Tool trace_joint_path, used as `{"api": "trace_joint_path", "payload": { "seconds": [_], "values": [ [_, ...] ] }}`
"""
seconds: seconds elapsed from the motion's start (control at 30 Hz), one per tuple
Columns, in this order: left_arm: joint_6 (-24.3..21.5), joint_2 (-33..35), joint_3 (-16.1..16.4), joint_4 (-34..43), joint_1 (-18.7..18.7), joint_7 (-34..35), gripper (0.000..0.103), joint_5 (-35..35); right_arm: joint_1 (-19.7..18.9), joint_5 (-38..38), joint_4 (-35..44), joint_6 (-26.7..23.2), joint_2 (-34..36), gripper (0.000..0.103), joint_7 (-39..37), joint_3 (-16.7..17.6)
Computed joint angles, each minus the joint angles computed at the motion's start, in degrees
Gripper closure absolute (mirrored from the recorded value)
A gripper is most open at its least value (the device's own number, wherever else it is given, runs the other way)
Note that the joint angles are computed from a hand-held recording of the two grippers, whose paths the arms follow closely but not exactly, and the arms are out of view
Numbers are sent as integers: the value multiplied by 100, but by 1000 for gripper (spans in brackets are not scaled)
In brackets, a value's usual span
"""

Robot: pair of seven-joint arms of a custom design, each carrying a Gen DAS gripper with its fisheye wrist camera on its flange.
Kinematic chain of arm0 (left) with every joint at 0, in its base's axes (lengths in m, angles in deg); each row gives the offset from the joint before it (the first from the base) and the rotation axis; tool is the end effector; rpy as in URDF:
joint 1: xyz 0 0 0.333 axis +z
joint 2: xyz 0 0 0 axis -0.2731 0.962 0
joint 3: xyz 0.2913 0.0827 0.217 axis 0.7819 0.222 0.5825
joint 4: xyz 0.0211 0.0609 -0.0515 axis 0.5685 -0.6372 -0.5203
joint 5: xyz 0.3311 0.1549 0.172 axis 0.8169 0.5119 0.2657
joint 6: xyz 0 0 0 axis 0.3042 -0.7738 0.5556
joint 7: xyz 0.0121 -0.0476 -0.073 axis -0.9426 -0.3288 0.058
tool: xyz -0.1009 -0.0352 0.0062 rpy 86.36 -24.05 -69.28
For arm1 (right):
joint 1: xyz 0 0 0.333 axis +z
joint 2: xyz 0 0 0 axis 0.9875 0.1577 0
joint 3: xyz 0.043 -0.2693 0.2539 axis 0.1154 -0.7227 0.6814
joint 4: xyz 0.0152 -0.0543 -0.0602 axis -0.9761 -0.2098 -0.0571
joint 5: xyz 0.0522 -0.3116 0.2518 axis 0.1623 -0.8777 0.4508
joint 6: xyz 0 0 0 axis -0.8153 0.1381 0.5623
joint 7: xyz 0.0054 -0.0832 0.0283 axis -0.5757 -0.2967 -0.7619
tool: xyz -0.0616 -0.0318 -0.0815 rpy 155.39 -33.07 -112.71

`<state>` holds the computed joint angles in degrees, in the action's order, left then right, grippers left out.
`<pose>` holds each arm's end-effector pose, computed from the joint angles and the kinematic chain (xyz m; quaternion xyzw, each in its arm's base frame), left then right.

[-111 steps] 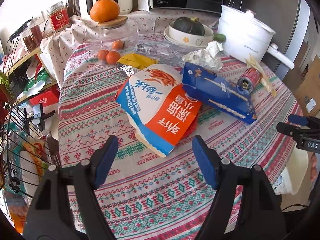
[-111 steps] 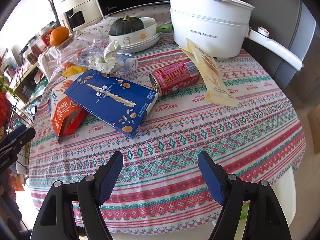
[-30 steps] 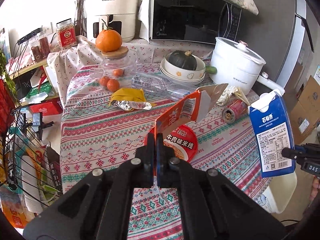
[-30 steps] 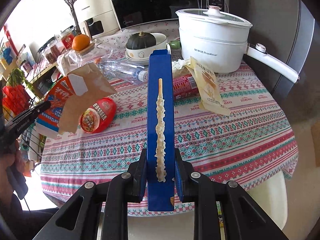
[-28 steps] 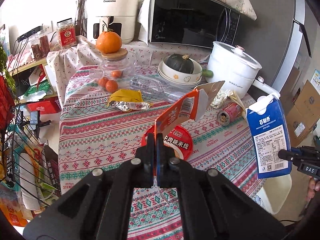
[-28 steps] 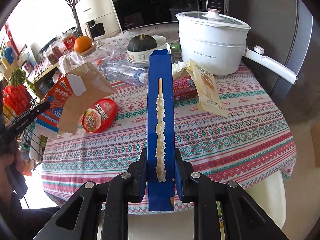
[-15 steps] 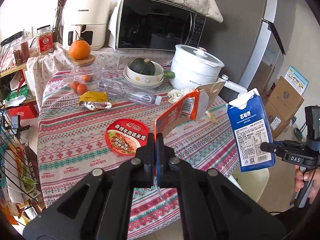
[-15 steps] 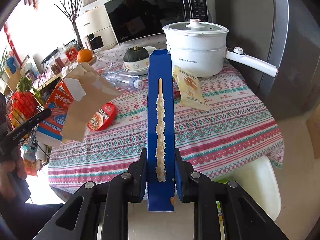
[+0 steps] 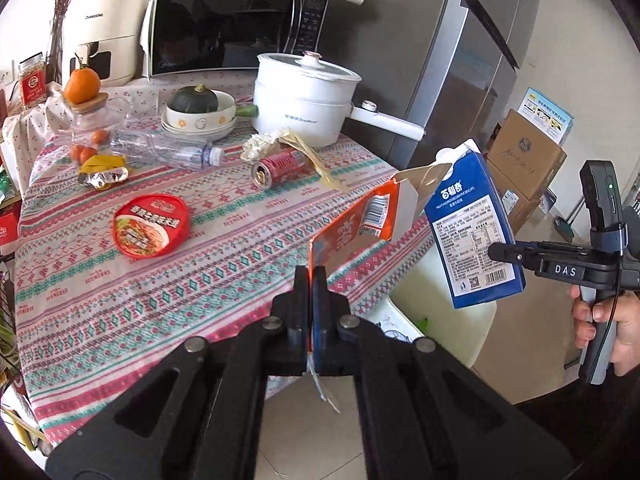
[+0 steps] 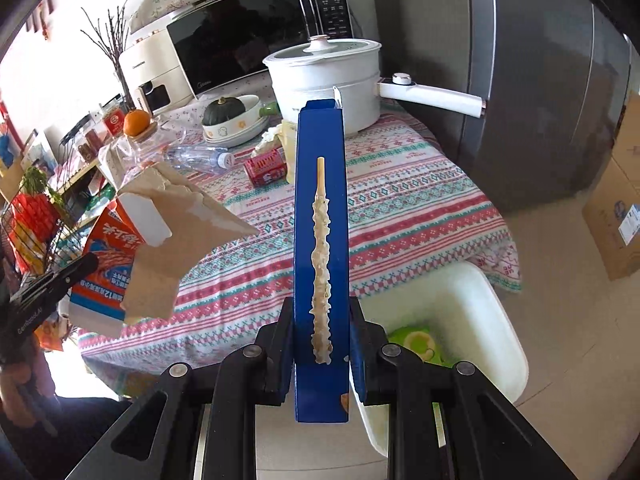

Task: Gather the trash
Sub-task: 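Carry the paper bag and the blue box over the white bin, then open the left gripper to drop the paper bag into the bin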

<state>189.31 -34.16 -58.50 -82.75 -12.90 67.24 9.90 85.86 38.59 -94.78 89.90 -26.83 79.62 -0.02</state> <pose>0.6790 -0.1127 0.4312 -0.5409 0.7316 -0.3948 0.1277 0.6843 0.1121 0.4276 -0.6383 0.6951 -0.1787 0.2783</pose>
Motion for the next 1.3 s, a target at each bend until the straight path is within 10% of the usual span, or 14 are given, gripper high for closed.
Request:
{"api": "trace_joint_path", "payload": {
  "seconds": [0.87,1.3],
  "values": [
    [-324,849,-111,421,-893,-1768,101,1478,-635,472,-1465,77,-541,79,9,-229],
    [-463,1400,-543,1159,-712,-2456,100,1440,-760,599,-1598,102,-590,79,44,-285]
  ]
}}
